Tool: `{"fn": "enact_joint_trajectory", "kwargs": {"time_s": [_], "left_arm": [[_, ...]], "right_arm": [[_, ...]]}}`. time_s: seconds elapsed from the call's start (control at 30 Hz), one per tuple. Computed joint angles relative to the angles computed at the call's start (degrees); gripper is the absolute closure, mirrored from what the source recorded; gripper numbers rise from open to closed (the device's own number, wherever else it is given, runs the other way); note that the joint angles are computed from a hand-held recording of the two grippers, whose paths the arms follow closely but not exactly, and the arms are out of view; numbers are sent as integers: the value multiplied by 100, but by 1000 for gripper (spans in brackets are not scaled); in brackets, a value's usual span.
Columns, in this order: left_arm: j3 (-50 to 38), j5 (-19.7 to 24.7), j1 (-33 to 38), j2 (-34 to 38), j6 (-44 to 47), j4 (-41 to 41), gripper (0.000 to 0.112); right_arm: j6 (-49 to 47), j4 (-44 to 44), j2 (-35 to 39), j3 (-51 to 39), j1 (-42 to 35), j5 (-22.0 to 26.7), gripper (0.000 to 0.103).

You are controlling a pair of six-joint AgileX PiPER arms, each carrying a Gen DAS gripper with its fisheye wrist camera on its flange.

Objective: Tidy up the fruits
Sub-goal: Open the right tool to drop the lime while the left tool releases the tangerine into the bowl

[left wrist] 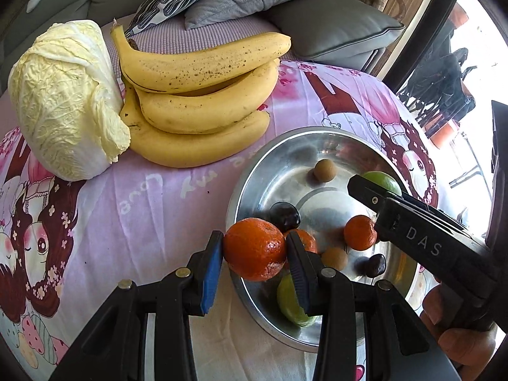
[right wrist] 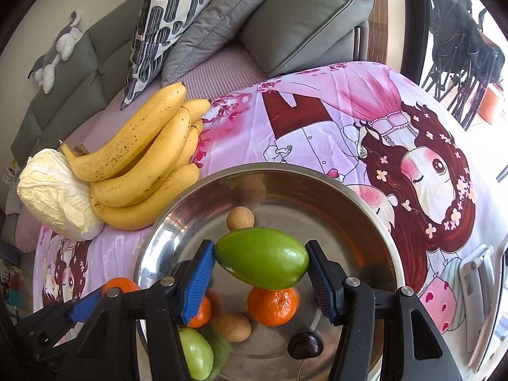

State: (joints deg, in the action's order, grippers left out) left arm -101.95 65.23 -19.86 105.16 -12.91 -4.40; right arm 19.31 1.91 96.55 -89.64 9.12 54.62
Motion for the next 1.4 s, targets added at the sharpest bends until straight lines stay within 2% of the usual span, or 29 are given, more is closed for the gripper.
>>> {"fn": "enact_joint_trajectory", "kwargs": {"time_s": [0.47, 1.4], "left_arm": [[-162, 5, -173, 285, 29, 33, 71], [-94, 23, -159, 260, 136, -98, 70]], "right_arm": [[15, 27, 165, -34, -114, 61, 42], [-79, 23, 216, -130, -8, 207, 41]]}}
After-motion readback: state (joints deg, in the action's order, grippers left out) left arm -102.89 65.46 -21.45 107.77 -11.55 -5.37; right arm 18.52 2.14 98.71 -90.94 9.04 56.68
